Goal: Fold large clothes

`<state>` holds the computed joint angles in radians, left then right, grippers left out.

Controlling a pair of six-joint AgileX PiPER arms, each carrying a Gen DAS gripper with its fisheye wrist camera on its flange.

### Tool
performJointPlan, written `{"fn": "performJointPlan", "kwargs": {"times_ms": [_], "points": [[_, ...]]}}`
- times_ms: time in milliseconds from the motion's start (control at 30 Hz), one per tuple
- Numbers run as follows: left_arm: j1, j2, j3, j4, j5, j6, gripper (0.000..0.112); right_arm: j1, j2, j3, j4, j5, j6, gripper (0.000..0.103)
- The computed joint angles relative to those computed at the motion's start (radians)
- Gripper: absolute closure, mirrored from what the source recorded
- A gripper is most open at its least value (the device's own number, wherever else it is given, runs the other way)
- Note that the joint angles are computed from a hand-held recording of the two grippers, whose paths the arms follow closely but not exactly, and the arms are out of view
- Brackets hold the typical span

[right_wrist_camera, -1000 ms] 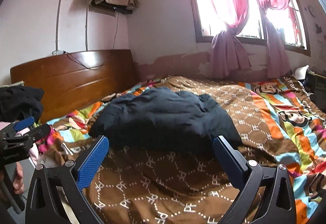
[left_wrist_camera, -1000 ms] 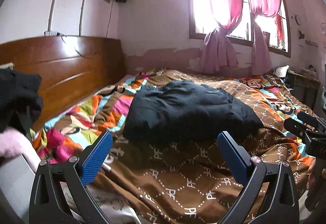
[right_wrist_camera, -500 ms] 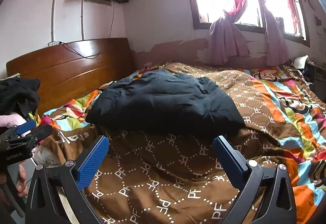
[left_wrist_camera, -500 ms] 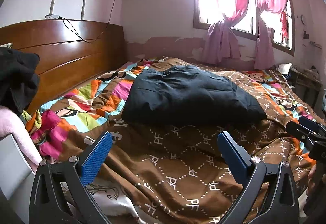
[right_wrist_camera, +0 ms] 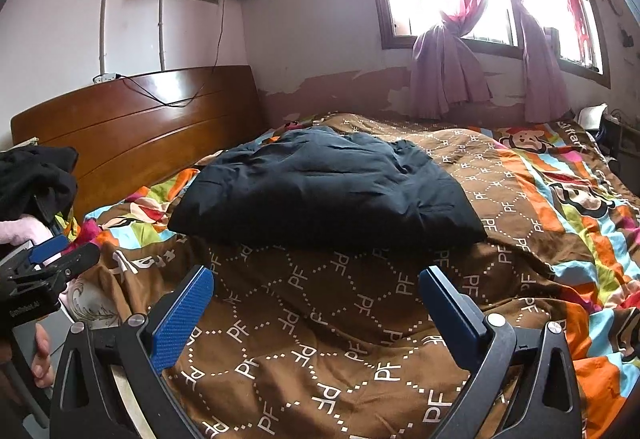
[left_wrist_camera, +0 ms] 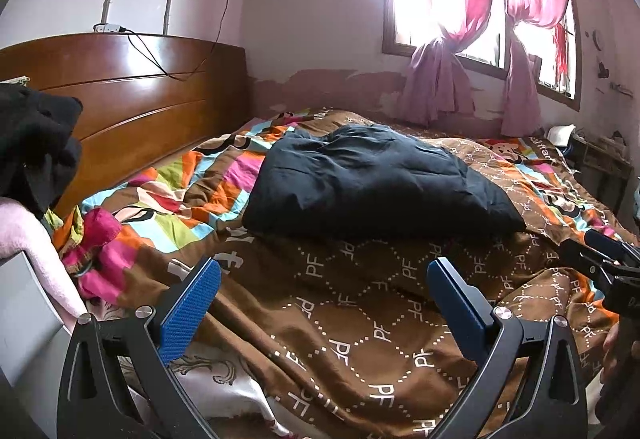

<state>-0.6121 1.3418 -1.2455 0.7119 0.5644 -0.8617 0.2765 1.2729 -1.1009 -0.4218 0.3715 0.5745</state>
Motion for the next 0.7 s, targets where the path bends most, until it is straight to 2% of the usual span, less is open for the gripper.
{"fn": "performJointPlan", "kwargs": {"times_ms": [300, 700], "points": [[-0.001, -0.001, 0.0, -0.002, 0.002, 0.002, 0.011, -0.016, 0.002, -0.002, 0.047, -0.002, -0.041, 0.0], [-0.01, 0.002, -0.009, -0.002, 0.008, 0.003, 0.011, -0.015, -0.004, 0.002, 0.037, -0.002, -0.03, 0.0]]}}
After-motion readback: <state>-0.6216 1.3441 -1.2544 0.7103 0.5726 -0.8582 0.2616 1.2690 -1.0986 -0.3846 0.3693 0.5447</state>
